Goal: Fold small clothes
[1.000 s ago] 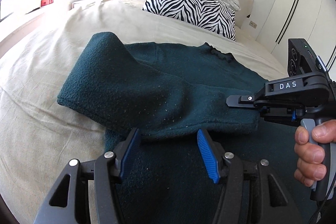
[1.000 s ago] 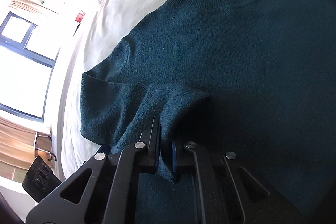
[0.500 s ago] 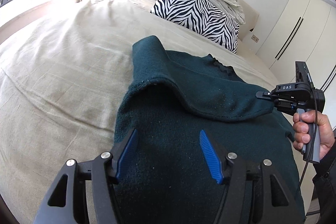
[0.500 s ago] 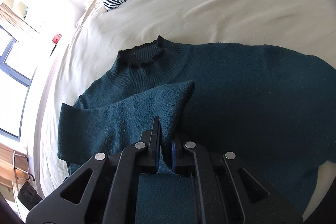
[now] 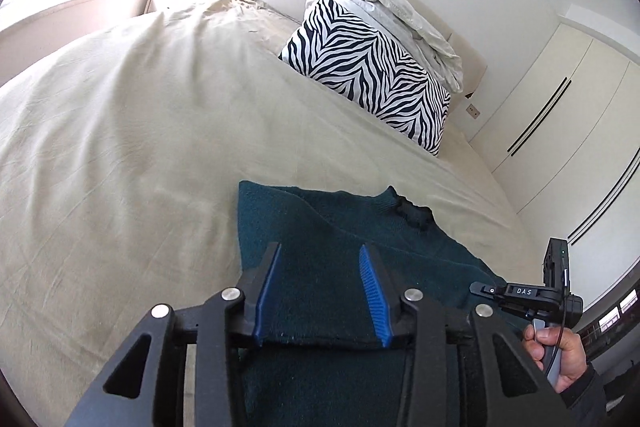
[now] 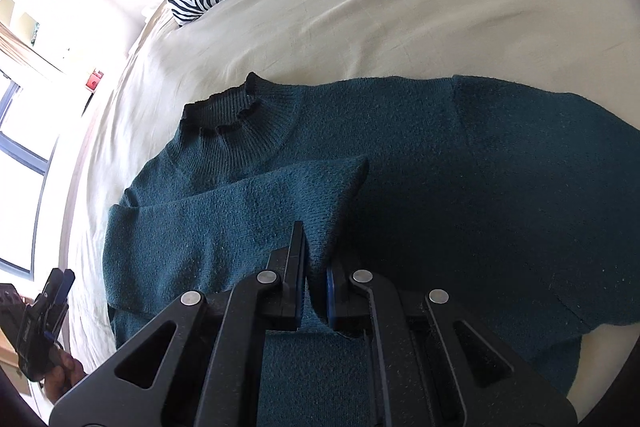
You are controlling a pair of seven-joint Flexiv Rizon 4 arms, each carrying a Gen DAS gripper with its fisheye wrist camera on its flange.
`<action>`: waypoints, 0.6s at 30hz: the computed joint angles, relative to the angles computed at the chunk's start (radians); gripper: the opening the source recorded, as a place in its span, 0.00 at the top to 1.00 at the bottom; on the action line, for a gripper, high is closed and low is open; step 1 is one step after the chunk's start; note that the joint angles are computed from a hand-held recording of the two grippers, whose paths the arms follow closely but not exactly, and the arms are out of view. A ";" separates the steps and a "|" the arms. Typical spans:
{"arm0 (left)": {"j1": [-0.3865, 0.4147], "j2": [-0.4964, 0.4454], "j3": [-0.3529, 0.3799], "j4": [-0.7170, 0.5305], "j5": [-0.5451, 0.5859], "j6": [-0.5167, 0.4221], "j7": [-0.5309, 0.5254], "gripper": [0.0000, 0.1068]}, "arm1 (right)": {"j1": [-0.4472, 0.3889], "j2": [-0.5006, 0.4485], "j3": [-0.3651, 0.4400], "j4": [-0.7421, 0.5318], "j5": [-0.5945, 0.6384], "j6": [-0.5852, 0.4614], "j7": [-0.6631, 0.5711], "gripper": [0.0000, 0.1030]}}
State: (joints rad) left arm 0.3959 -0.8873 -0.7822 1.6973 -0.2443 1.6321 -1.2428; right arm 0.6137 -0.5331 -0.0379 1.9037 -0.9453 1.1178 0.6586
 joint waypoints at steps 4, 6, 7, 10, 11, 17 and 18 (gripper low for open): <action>-0.150 -0.050 0.160 -0.219 -0.069 -0.223 0.014 0.67 | -0.013 -0.021 -0.013 -0.004 -0.002 0.046 0.021 0.93; -0.235 -0.087 0.276 -0.336 -0.087 -0.348 -0.007 0.67 | -0.009 -0.021 -0.035 0.011 -0.023 0.078 0.052 0.93; -0.269 -0.111 0.330 -0.389 -0.069 -0.398 -0.044 0.70 | -0.006 -0.019 -0.051 0.025 -0.045 0.102 0.079 0.93; -0.254 -0.149 0.295 -0.383 -0.145 -0.344 0.038 0.82 | 0.007 -0.001 -0.132 0.083 -0.194 0.215 0.254 0.90; -0.246 -0.145 0.283 -0.372 -0.165 -0.345 0.052 0.82 | 0.001 0.008 -0.139 0.098 -0.230 0.232 0.299 0.86; -0.208 -0.080 0.209 -0.252 -0.253 -0.225 0.150 0.62 | 0.011 0.103 -0.127 0.138 -0.428 0.108 0.508 0.85; -0.204 -0.069 0.198 -0.228 -0.262 -0.204 0.168 0.58 | 0.007 0.102 -0.128 0.120 -0.496 0.118 0.550 0.85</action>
State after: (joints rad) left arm 0.1921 -0.9567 -0.5845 1.4696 -0.5060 1.4284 -1.0748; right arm 0.6204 -0.4311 -0.1660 2.0237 -1.4412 1.2353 1.2086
